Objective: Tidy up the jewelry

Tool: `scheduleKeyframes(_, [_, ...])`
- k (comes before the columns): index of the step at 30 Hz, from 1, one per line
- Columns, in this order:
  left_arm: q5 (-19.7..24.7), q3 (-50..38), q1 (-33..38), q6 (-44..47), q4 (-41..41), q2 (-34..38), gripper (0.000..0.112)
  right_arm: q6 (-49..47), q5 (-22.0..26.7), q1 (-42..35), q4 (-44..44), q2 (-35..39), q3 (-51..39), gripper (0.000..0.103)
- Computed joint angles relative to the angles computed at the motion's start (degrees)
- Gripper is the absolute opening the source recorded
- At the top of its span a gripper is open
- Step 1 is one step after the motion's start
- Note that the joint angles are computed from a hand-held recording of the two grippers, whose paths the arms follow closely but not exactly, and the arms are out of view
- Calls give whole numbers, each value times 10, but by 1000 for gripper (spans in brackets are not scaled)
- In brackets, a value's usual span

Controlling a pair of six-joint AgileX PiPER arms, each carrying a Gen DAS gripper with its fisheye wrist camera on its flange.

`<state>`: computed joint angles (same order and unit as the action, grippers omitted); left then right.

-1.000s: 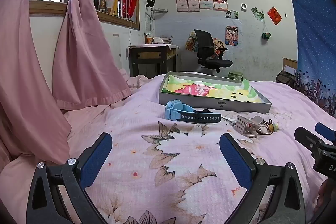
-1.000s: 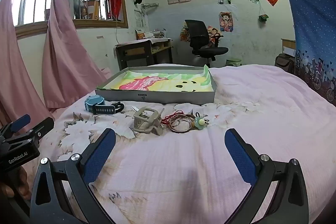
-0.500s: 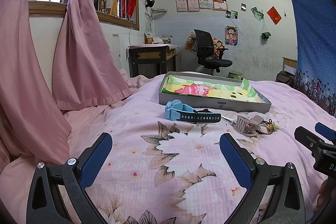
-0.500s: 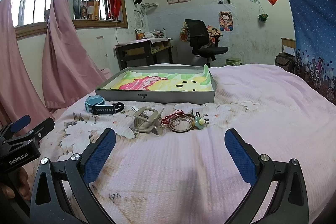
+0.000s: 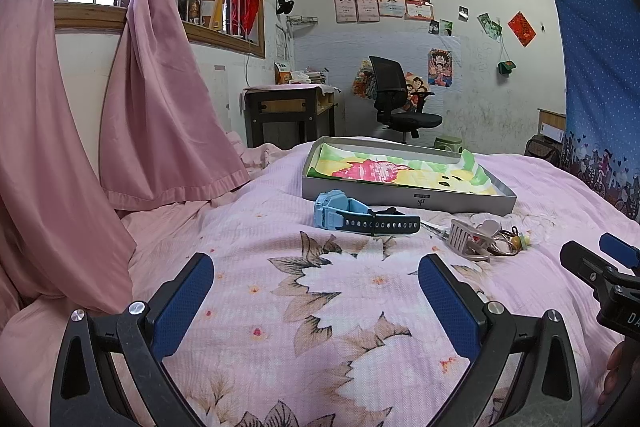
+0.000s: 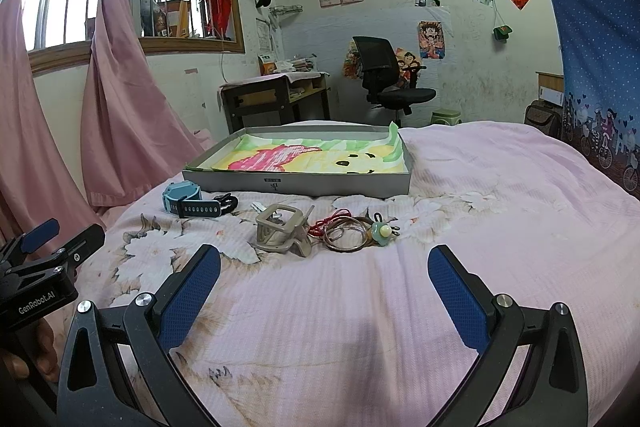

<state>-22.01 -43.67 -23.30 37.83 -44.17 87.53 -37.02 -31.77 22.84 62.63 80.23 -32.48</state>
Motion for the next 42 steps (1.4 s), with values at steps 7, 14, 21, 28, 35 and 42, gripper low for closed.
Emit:
scheduleKeyframes(7, [0, 0, 0, 3, -2, 0, 103, 0, 0, 0, 0, -1, 0, 102])
scheduleKeyframes(14, [0, 0, -1, 7, -4, 0, 103, -2, 0, 1, 3, -2, 1, 102])
scheduleKeyframes(21, [1, 0, 0, 7, -4, -1, 103, -1, 0, 1, 2, -2, 1, 102])
scheduleKeyframes(28, [0, 0, -1, 7, -4, -1, 103, -1, 1, 0, 2, -2, 1, 102])
scheduleKeyframes(35, [1, 0, 0, 8, -5, -1, 103, -1, 2, 0, 2, -3, 1, 102])
scheduleKeyframes(42, [1, 0, -1, 8, -5, -1, 103, 1, 2, 0, 1, -2, 1, 102])
